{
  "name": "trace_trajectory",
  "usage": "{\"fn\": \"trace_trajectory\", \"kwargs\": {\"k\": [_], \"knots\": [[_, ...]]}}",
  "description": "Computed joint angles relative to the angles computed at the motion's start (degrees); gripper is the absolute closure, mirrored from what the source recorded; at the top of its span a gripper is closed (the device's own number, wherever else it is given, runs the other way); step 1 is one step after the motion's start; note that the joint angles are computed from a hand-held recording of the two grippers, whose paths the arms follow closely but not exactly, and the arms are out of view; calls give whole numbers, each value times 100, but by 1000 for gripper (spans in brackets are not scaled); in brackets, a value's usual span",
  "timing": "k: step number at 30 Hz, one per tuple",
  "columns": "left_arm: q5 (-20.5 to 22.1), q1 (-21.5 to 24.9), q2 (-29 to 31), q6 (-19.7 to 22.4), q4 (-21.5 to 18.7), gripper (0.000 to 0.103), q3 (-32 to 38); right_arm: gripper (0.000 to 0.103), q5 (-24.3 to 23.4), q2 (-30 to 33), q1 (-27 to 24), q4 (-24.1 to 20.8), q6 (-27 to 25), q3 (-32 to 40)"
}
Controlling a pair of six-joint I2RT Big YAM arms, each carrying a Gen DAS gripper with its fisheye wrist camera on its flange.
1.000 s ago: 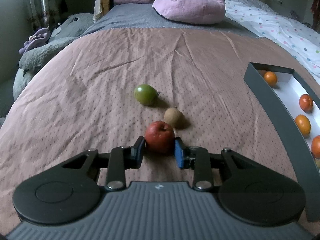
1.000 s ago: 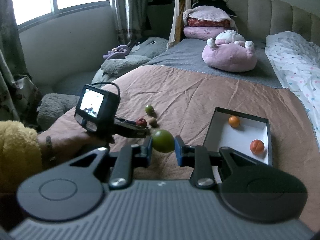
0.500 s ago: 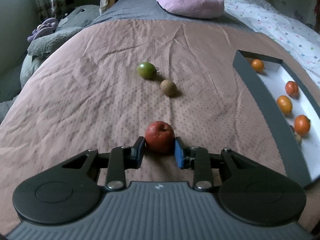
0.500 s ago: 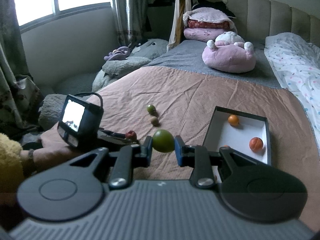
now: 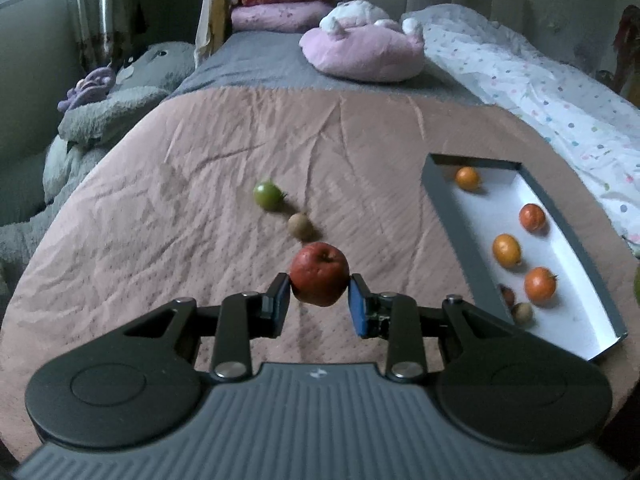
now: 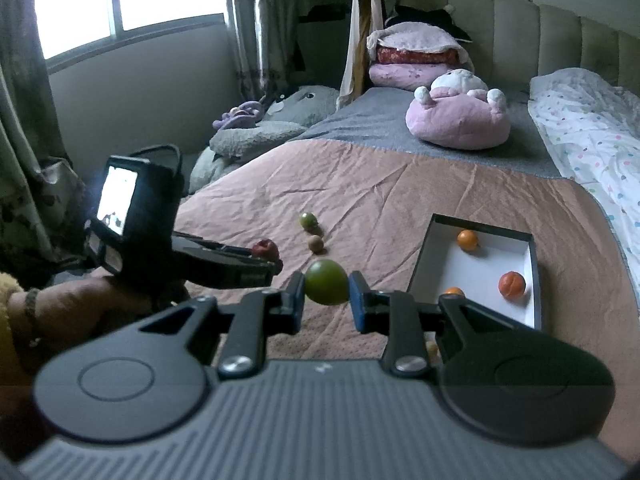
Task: Organize fruits
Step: 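Carry the red apple and green fruit over the white tray with both tools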
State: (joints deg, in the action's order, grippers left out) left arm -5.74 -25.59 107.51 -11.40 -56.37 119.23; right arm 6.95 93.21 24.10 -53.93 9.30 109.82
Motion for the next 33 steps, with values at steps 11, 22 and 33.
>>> {"fn": "trace_trajectory", "kwargs": {"k": [11, 22, 33], "knots": [[-279, -250, 24, -82, -282, 66, 410, 77, 105, -337, -27, 177, 113, -414], [-263, -495, 331, -30, -594, 66, 1080, 77, 197, -641, -110, 294, 274, -771], [15, -826, 1282, 86, -1178, 66, 2581, 77, 398, -893, -220, 252, 398, -1030]]}}
